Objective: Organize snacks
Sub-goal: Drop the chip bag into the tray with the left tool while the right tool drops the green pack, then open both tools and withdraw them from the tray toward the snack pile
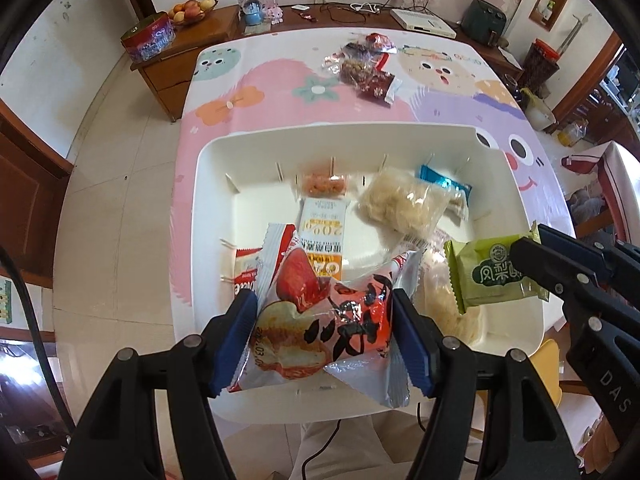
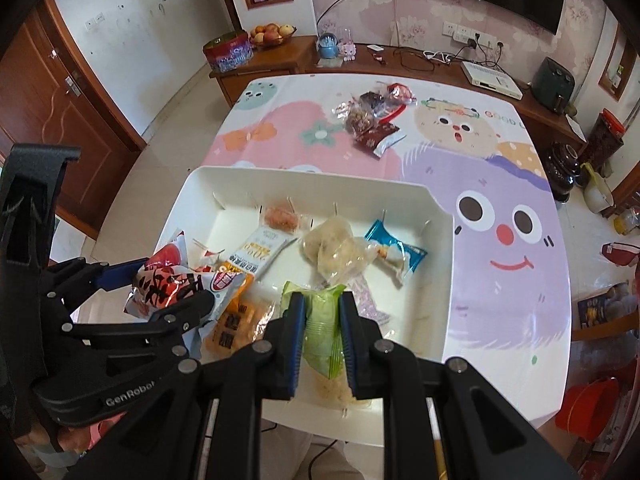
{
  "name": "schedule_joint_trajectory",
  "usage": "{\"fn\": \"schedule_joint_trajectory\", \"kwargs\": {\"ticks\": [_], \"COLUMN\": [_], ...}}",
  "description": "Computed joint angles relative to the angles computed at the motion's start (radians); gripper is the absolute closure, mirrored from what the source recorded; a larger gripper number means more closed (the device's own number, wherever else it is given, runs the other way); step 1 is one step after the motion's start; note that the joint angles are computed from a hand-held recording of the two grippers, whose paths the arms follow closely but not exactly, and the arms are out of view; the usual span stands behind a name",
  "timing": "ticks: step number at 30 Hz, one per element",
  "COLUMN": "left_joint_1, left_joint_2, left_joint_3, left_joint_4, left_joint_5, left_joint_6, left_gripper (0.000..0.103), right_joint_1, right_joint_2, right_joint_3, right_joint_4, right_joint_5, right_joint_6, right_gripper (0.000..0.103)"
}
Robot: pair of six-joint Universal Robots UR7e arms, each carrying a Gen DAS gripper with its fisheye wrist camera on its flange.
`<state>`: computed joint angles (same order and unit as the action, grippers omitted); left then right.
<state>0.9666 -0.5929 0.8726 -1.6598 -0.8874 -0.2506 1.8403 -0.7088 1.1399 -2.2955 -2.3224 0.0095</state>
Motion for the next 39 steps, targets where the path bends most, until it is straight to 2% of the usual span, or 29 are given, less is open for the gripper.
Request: {"fn": "schedule_joint_trajectory", "kwargs": {"ticks": [6,10,13,17,39], "left_joint_1": [0.0,0.0,0.001,0.002,0.001], "left_joint_2": [-0.001,0.007,0.019,0.025,0.064], "left_joint_3": [0.005,-0.01,-0.033,-0.045,-0.114], "left_joint_4": [0.018,0.036,0.061,0.077,0.128], "left_joint_5": [0.001,-0.004,-0.001,-0.003,0.012], "left_joint_6": [0.001,0.007,-0.006,-0.011,-0.015], "left_gripper": [0.034,0.037,0.023,0.019,0.019], "right_joint_1": [0.0,-0.002,-0.003,-0.005,-0.016], "right_joint_2": [0.002,0.006,0.005,0.009,0.022], "right_joint_3": [0.0,-0.008,-0.01,-0.02,-0.052], "right_joint_4": [0.016,0.035,0.04,0.055,0.105], "right_joint_5": [-0.002,0.003,0.015,0.01,0.03], "right_joint_6": [0.028,0.045,0.056,0.075,0.087], "right_gripper": [0.085,0.085,0.084,0.073,0.067]}}
